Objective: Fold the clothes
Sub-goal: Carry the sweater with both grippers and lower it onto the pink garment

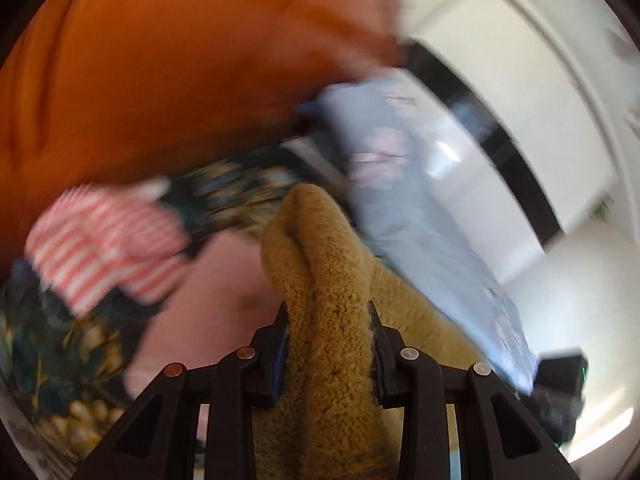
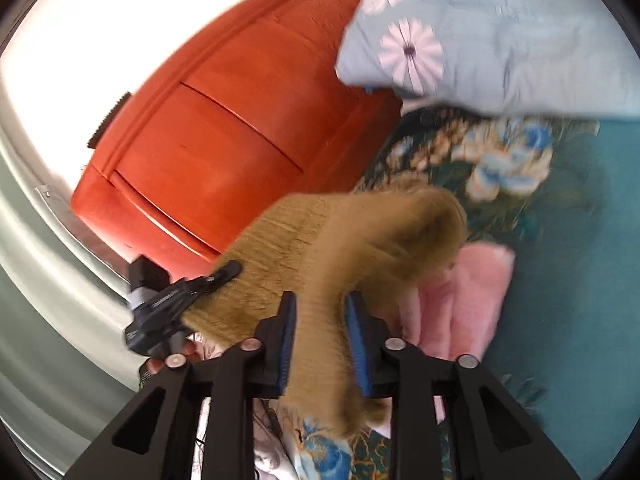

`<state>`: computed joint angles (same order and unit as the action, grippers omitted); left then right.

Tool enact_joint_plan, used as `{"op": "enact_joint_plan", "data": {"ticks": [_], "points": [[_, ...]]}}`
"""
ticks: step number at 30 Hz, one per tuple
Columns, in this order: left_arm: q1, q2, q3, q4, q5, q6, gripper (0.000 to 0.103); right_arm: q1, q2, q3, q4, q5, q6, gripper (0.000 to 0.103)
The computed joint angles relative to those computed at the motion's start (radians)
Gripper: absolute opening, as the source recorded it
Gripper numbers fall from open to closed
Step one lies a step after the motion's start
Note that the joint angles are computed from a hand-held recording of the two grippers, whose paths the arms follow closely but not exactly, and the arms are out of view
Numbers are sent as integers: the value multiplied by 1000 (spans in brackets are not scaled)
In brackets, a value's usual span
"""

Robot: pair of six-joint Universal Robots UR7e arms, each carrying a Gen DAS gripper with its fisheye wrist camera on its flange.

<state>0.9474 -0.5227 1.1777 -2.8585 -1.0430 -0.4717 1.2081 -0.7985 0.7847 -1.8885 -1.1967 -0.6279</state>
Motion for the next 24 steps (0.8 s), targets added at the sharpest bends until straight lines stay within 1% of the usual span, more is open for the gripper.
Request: {"op": "enact_joint_plan", "data": {"ticks": [2,3,4,6,7,10,12,13,14,15,16,19,22,23,24], "points": [[39,-2,31,-1,13,-98,34,-2,30,-14,-2,-60,36,25],[57,-6,57,-46,-13,-126,35,-7,43,-24,6,-82,44,25],[74,-12,87,-108,-53,-143,35,-9,50,-32,4,-96,39,25],[87,-18,112,-148,-73,-150,38,-14,60,-41,-7,-120,29,25],[92,-20,119,-158,-77,-152,39,-14,53,-30,-30,-118,26,25],[62,-12,66,-40,28,-120,41,-14,15,26,-106,-82,20,25],[26,-19,49,33,112,-92,42,-2,-1,49,-132,-66,-11,25],[3,-21,39,68,169,-76,43,6,-9,60,-141,-63,-30,25],[-17,-23,38,74,217,-55,44,18,-15,69,-146,-77,-58,25],[-37,-30,48,55,254,-23,47,29,-14,73,-155,-97,-77,25],[-57,-32,58,14,281,27,52,41,-12,77,-165,-118,-96,25],[-100,-28,88,-93,300,134,61,64,-20,110,-196,-155,-129,25],[-136,18,83,-112,395,238,62,69,-16,123,-175,-182,-137,25],[-140,35,83,-97,434,243,62,67,-13,124,-168,-197,-135,25],[-136,46,84,-72,460,223,62,66,-12,126,-165,-212,-135,25]]}}
